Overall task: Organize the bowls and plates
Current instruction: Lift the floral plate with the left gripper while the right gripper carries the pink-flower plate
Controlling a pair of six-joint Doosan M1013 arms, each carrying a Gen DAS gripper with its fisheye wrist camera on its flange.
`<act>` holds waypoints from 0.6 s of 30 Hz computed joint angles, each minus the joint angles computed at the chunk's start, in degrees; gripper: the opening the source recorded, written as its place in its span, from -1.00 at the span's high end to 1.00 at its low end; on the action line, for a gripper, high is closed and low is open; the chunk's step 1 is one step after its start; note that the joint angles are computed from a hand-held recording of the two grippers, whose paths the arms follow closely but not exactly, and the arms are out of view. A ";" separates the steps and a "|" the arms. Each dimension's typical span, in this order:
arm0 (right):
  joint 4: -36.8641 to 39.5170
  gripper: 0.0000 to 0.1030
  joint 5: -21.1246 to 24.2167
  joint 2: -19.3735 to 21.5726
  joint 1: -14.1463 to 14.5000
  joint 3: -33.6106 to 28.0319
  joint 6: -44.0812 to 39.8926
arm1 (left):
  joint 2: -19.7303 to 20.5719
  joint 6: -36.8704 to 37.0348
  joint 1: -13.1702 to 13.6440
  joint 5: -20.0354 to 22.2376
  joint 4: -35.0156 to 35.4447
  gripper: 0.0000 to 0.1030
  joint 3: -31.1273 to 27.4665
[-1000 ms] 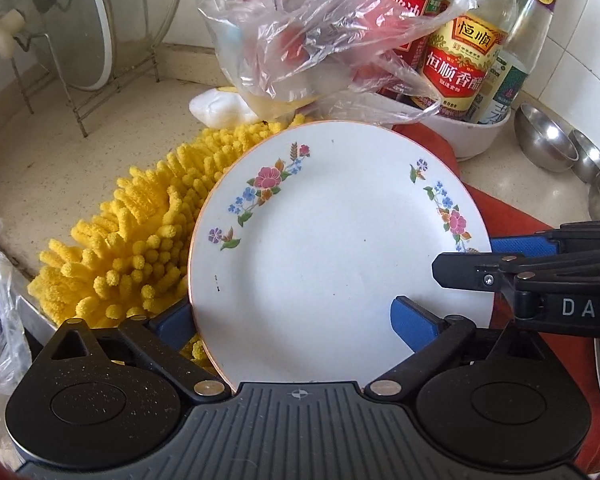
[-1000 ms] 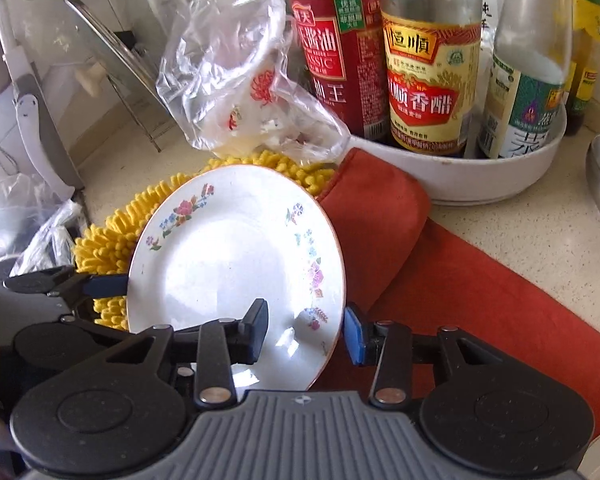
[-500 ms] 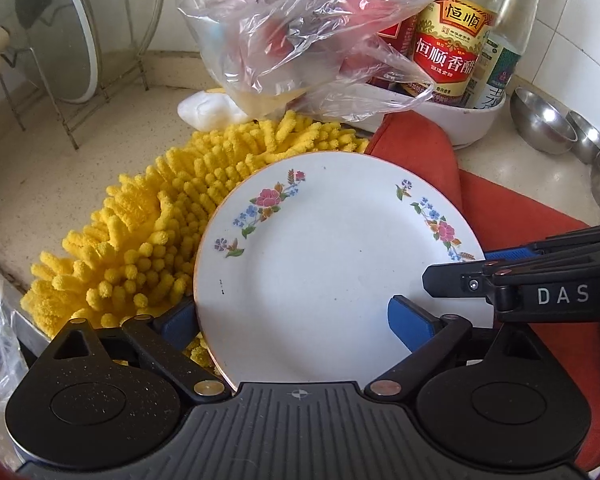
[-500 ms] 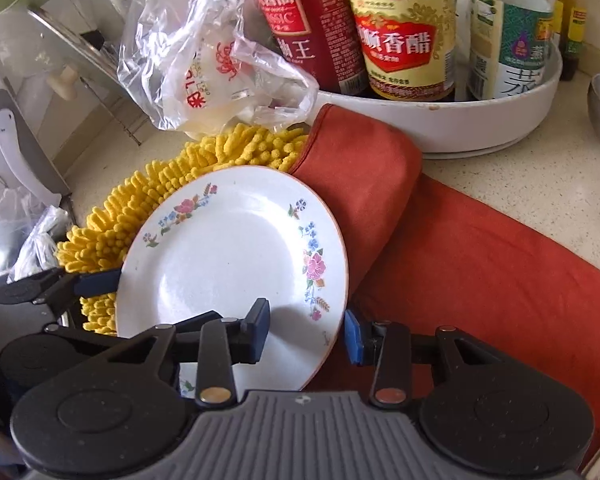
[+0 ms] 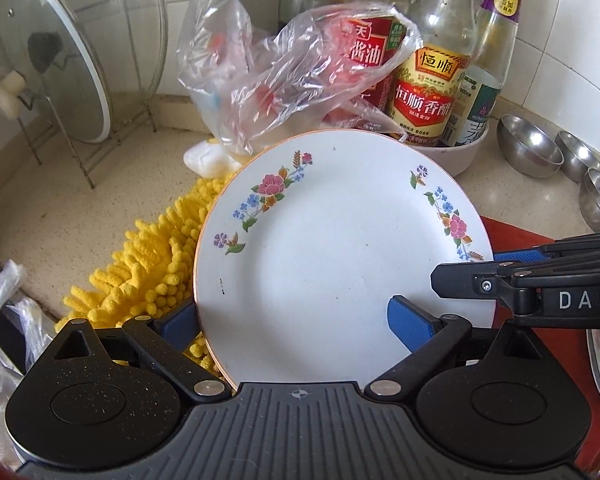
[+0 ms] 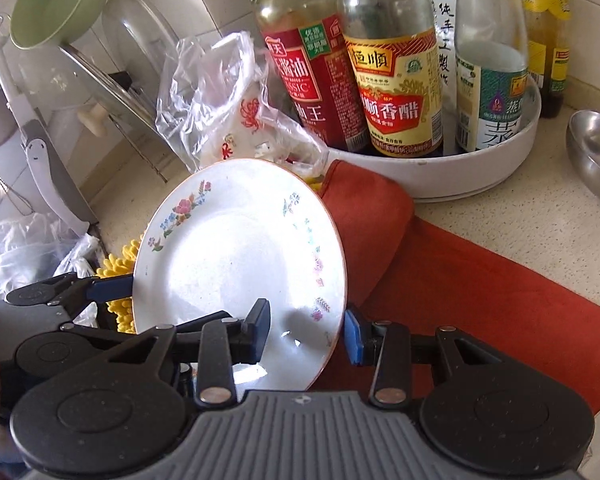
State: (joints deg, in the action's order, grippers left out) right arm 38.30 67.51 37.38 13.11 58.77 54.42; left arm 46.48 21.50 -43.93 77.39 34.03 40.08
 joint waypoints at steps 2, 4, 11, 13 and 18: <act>0.76 0.26 -0.46 -0.30 -0.22 0.34 -0.73 | 0.25 -0.01 -0.19 0.42 0.75 -0.92 -0.67; 1.79 0.26 -0.85 -0.60 -0.48 0.68 -1.49 | 0.87 0.23 -0.37 1.40 1.58 -0.92 -2.01; 5.54 0.26 -1.51 -1.46 -1.56 1.26 -4.70 | 3.27 1.44 -1.29 5.61 5.20 -0.92 -7.57; 5.99 0.26 -1.60 -1.46 -1.71 1.02 -5.45 | 4.43 2.32 -1.51 7.32 6.19 -0.92 -10.02; 8.77 0.26 -1.73 -1.99 -2.68 1.12 -7.42 | 6.15 3.20 -2.01 9.37 8.21 -0.93 -14.18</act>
State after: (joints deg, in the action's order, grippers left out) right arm 47.07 65.79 35.39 10.43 59.89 47.00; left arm 52.62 24.70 -45.95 86.75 42.24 25.90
